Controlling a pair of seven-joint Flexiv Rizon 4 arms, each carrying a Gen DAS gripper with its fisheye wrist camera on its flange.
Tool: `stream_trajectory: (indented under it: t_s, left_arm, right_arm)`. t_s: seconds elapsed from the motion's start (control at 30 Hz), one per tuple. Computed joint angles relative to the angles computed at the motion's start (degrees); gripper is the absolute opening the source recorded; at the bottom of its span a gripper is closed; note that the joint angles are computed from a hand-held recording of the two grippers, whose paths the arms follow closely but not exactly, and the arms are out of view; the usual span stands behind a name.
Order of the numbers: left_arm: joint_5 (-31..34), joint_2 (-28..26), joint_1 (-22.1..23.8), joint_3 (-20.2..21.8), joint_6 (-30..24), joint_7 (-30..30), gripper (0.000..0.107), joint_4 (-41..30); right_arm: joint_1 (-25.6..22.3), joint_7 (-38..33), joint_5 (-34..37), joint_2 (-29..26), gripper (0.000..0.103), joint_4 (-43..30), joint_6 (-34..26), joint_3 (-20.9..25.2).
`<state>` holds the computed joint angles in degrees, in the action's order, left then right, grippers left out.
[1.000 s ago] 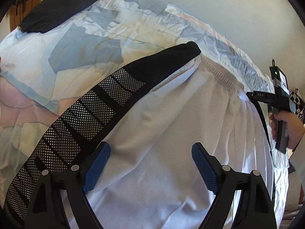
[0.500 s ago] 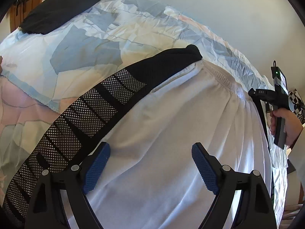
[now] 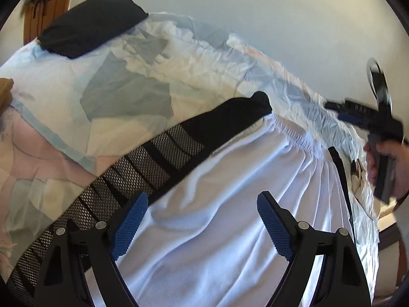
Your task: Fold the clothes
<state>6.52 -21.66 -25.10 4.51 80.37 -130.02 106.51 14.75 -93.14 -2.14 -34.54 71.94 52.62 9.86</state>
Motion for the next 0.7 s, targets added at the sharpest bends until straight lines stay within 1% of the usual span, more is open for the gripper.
stream_trajectory:
  t_s: [0.07, 0.13, 0.2, 0.23, 0.27, 0.33, 0.37, 0.43, 0.5, 0.53, 0.57, 0.6, 0.63, 0.7]
  left_arm:
    - [0.3, -0.29, -0.13, -0.11, -4.01, 1.11, 0.087, -1.32]
    - [0.17, -0.41, 0.55, -0.86, -6.14, 1.81, 0.087, -1.64]
    - [-0.51, -0.22, 1.45, -1.66, -7.18, 2.15, 0.087, -1.49]
    - [-1.42, 0.03, 2.31, -2.51, -7.17, 2.81, 0.087, -1.06]
    - [-2.31, 0.28, 3.06, -3.25, -6.66, 3.36, 0.087, -0.49]
    - [-3.14, 0.65, 3.52, -3.61, -6.29, 3.42, 0.087, 0.14]
    - [-3.9, 0.75, 3.92, -4.09, -6.11, 3.72, 0.087, 0.46]
    - [-5.64, 0.82, 4.72, -5.26, -5.9, 4.82, 0.087, 1.0]
    - [-5.93, 0.71, 4.54, -5.32, -6.15, 5.42, 0.087, 0.83]
    - [-5.9, 0.71, 4.43, -5.29, -6.28, 5.78, 0.087, 0.74]
    - [-6.11, 0.75, 4.51, -5.44, -6.28, 6.24, 0.087, 0.84]
    - [-6.51, 0.75, 4.68, -5.64, -6.29, 6.67, 0.087, 0.9]
    - [-6.92, 0.77, 4.8, -5.75, -6.25, 6.89, 0.087, 1.01]
    - [-7.86, 0.77, 5.07, -6.02, -6.09, 7.23, 0.087, 1.21]
  right_arm:
    - [0.3, -1.76, 2.81, -4.09, 0.079, -8.78, -9.78, 3.47]
    - [2.14, 0.12, 3.78, -8.35, 0.079, -15.83, -16.16, 2.89]
    - [4.19, 3.17, 3.18, -11.55, 0.078, -20.18, -20.45, 1.04]
    - [4.91, 3.82, 2.93, -12.44, 0.077, -21.22, -21.44, 0.52]
    - [5.61, 3.87, 2.39, -12.28, 0.077, -20.41, -21.1, -0.07]
    - [6.96, 2.21, -0.35, -11.6, 0.077, -17.28, -18.03, -1.64]
    - [6.56, 0.59, -0.08, -11.95, 0.077, -17.65, -18.53, -0.8]
    - [5.35, -2.62, 1.94, -13.37, 0.077, -20.21, -21.16, 1.33]
    - [4.56, -5.14, 4.15, -15.1, 0.077, -23.7, -24.44, 2.64]
    - [4.84, -5.49, 4.3, -16.04, 0.08, -25.43, -26.23, 2.31]
    - [5.25, -5.52, 4.21, -17.13, 0.086, -27.37, -28.24, 1.79]
    - [5.63, -5.48, 4.13, -18.2, 0.087, -29.35, -30.28, 1.34]
    - [5.72, -5.68, 4.44, -19.11, 0.088, -30.91, -32.09, 1.21]
    - [5.87, -6.42, 5.25, -19.06, 0.082, -31.25, -32.89, 1.04]
